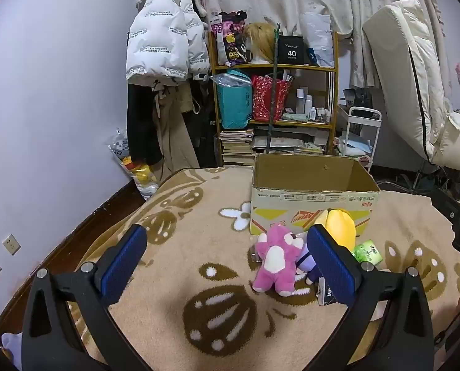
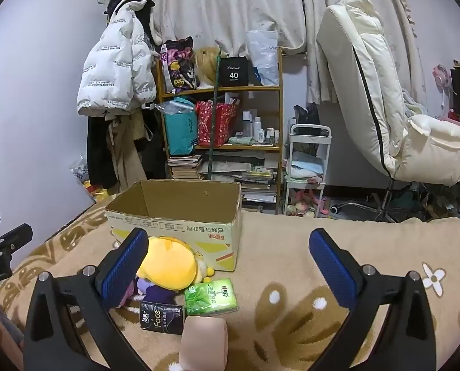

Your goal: Organize soft objects

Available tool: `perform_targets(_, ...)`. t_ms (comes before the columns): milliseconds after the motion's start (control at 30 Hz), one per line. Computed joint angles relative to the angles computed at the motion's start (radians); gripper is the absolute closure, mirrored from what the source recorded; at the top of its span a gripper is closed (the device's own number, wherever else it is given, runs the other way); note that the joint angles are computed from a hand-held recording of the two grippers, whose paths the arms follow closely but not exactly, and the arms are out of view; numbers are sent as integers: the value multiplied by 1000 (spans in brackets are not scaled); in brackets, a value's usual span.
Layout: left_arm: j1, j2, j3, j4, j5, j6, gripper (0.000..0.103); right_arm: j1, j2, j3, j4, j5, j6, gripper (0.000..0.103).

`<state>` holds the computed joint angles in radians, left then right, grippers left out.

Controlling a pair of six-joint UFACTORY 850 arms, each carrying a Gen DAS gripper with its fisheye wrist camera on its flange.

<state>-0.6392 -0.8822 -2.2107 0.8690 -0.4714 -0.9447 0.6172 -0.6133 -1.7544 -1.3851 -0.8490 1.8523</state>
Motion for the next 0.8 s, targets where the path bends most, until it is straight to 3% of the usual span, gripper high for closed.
perform_targets(800, 0, 1, 2, 11, 2, -11, 1, 4, -10, -23, 24, -17, -31, 0)
